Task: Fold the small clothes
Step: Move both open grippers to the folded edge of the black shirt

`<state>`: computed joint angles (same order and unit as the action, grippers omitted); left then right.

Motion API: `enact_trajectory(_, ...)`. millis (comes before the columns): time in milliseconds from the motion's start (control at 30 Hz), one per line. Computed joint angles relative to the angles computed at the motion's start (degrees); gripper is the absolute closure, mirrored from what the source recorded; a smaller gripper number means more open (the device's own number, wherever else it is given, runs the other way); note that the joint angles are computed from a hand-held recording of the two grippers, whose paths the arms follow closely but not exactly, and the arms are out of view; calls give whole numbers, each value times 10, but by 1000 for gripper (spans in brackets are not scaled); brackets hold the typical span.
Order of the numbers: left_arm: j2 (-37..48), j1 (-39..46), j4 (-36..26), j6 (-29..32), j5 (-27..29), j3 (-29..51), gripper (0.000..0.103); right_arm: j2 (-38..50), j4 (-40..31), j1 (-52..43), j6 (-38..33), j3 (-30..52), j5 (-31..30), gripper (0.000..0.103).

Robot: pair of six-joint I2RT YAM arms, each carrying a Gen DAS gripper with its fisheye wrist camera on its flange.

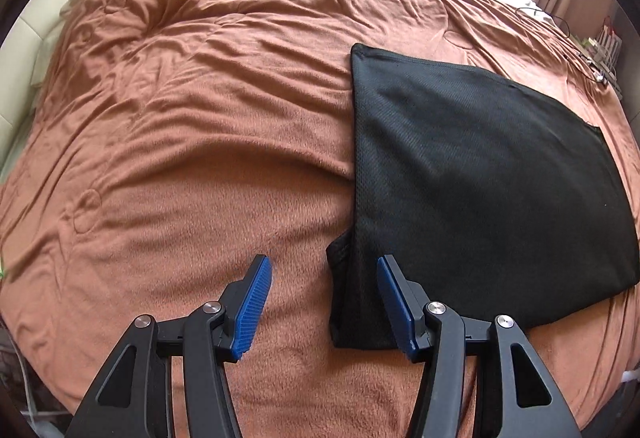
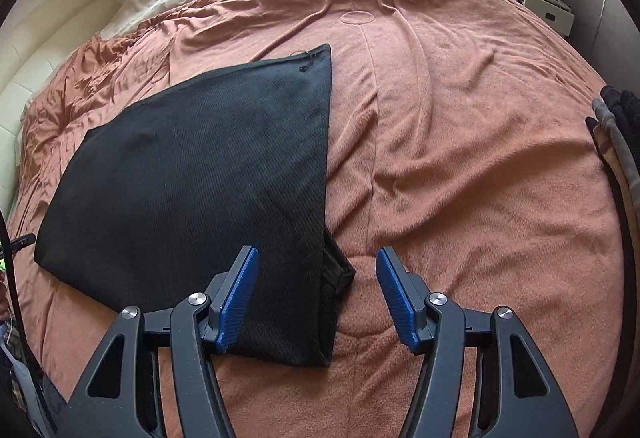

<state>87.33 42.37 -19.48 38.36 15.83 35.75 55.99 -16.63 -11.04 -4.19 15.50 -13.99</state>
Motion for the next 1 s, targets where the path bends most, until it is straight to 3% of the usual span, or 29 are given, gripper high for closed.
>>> enact_trajectory(233, -7, 10, 61, 28, -49, -50, 46, -29, 11, 25, -6, -45, 57, 44)
enact_trajectory(400, 18, 35, 80, 48, -60, -57, 43, -84, -35, 66, 9, -51, 120, 46)
enact_trajectory(667, 31, 62, 98, 56, -90, -49, 41, -140, -93, 69, 2, -51, 126, 51)
enact_trajectory(800, 39, 108, 45, 63, -46, -11, 41, -184, -136, 15, -16, -44, 83, 51)
enact_trajectory(1000, 34, 146, -69, 78, 44, 37, 43, -204, -214, -151, -86, -30, -113, 54)
